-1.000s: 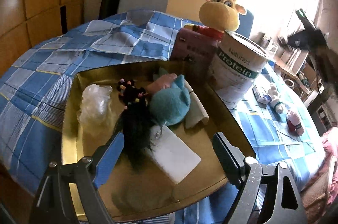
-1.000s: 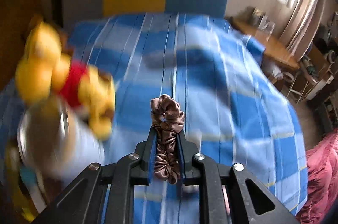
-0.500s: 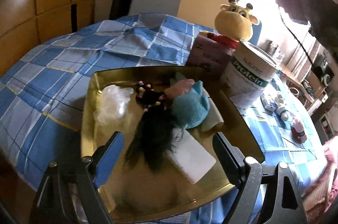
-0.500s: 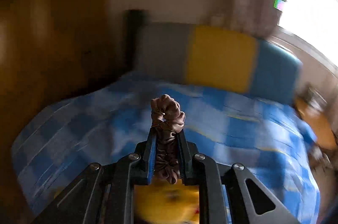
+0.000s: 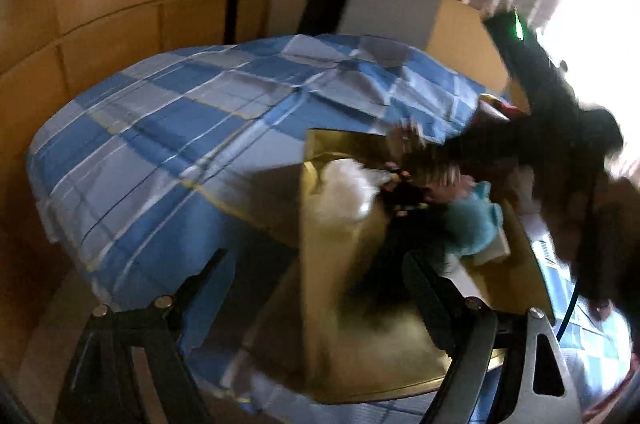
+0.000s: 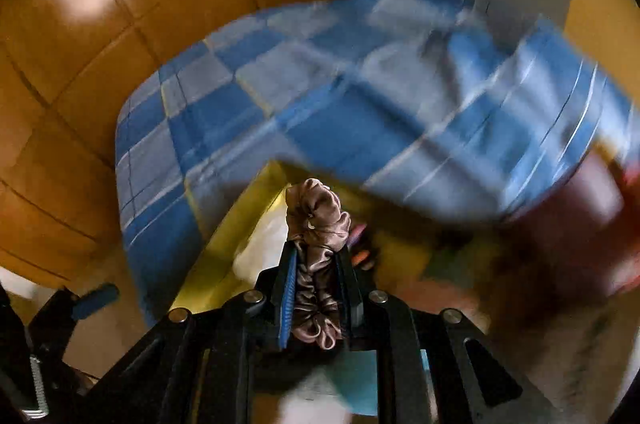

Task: Organize soft objects
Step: 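Carry the brown scrunchie into the gold tray and open the right gripper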

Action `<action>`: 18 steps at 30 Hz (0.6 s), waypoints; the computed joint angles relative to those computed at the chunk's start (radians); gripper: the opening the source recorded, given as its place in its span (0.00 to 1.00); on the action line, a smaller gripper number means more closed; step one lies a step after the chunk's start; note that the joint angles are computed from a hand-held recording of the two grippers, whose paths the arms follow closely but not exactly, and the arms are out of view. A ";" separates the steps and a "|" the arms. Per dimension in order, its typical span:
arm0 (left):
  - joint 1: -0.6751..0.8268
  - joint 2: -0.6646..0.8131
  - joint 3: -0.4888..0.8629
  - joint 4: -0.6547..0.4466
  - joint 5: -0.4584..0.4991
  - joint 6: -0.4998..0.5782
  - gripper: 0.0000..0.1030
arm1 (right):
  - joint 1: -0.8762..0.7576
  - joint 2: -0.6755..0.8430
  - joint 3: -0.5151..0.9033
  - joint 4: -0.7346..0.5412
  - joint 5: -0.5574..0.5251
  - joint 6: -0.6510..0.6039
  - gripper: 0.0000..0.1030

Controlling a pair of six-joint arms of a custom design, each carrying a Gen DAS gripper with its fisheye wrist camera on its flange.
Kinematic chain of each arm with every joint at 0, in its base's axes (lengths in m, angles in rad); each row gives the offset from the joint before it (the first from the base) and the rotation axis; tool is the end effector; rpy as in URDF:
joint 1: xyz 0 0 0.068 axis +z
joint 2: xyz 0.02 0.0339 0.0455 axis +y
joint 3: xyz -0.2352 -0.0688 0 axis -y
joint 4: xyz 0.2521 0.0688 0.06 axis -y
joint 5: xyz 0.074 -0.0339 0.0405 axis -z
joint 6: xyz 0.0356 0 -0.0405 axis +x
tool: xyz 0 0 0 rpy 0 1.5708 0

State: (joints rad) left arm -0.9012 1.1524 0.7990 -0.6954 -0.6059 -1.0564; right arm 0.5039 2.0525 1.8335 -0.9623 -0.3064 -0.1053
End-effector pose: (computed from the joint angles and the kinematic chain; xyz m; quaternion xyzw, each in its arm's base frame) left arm 0.1606 -0.1703 0.2079 -0.1482 0.9134 -0.0435 0.3766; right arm 0.3706 0.2166 0.2259 -0.3190 0.9161 0.1846 0.1578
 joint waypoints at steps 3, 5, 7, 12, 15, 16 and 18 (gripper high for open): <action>0.017 -0.036 -0.035 -0.015 0.007 -0.027 0.84 | 0.000 0.042 -0.064 0.058 -0.036 0.080 0.18; 0.020 -0.041 -0.042 -0.017 0.006 -0.034 0.84 | 0.018 0.044 -0.114 0.105 -0.030 0.136 0.20; 0.015 -0.040 -0.040 -0.020 0.001 -0.039 0.84 | 0.015 0.034 -0.136 0.122 -0.045 0.172 0.22; 0.001 -0.040 -0.031 -0.027 -0.010 -0.040 0.86 | 0.006 -0.020 -0.190 0.150 -0.045 0.207 0.35; -0.010 -0.027 -0.017 -0.028 -0.012 -0.042 0.86 | 0.000 -0.085 -0.248 0.175 -0.042 0.205 0.37; -0.019 -0.023 -0.011 -0.028 -0.016 -0.042 0.86 | -0.003 -0.107 -0.267 0.184 -0.040 0.202 0.37; -0.029 -0.013 0.001 -0.032 -0.022 -0.039 0.86 | -0.010 -0.153 -0.306 0.196 -0.034 0.198 0.37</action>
State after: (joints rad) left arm -0.9300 1.1389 0.7997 -0.7271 -0.6275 -1.0957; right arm 0.4939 1.8999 1.5272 -0.7667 -0.3401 0.0928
